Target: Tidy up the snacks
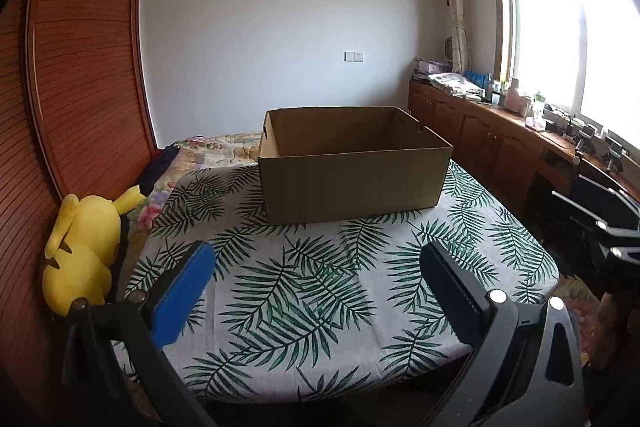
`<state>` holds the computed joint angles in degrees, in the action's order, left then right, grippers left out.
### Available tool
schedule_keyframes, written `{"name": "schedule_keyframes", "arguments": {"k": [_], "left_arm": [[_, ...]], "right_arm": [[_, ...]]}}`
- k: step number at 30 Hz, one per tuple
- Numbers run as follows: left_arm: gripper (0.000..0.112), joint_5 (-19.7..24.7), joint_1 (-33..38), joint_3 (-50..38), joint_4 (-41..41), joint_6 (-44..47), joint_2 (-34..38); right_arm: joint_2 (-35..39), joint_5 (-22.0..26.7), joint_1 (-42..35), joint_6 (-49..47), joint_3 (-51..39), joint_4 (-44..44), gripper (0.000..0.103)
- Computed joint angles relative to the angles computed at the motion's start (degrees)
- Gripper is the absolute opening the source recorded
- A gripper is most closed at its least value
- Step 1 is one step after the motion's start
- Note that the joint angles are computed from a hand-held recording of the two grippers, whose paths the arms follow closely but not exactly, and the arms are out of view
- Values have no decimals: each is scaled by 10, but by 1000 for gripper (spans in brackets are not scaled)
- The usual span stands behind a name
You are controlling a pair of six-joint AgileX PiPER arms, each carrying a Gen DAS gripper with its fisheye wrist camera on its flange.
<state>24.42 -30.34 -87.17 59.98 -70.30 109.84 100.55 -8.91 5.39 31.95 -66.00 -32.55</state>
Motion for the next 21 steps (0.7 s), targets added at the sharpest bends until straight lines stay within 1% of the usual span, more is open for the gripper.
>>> {"name": "schedule_keyframes", "arguments": {"k": [2,4,6,8,10,21], "left_arm": [[103,1,-2,14,42,-46,-4],[103,1,-1,19,56,-61,-5],[103,0,-3,25,66,-76,-5],[103,3,-6,36,94,-106,-7],[103,3,-7,41,106,-117,-7],[103,-3,-1,49,108,-128,-3]], "right_arm": [[-2,-9,1,-47,12,49,103],[-1,-19,4,-116,23,118,103],[0,-24,7,-161,27,162,103],[1,-32,7,-175,32,177,103],[3,-36,8,-183,34,187,103],[15,-36,12,-189,30,191,103]]}}
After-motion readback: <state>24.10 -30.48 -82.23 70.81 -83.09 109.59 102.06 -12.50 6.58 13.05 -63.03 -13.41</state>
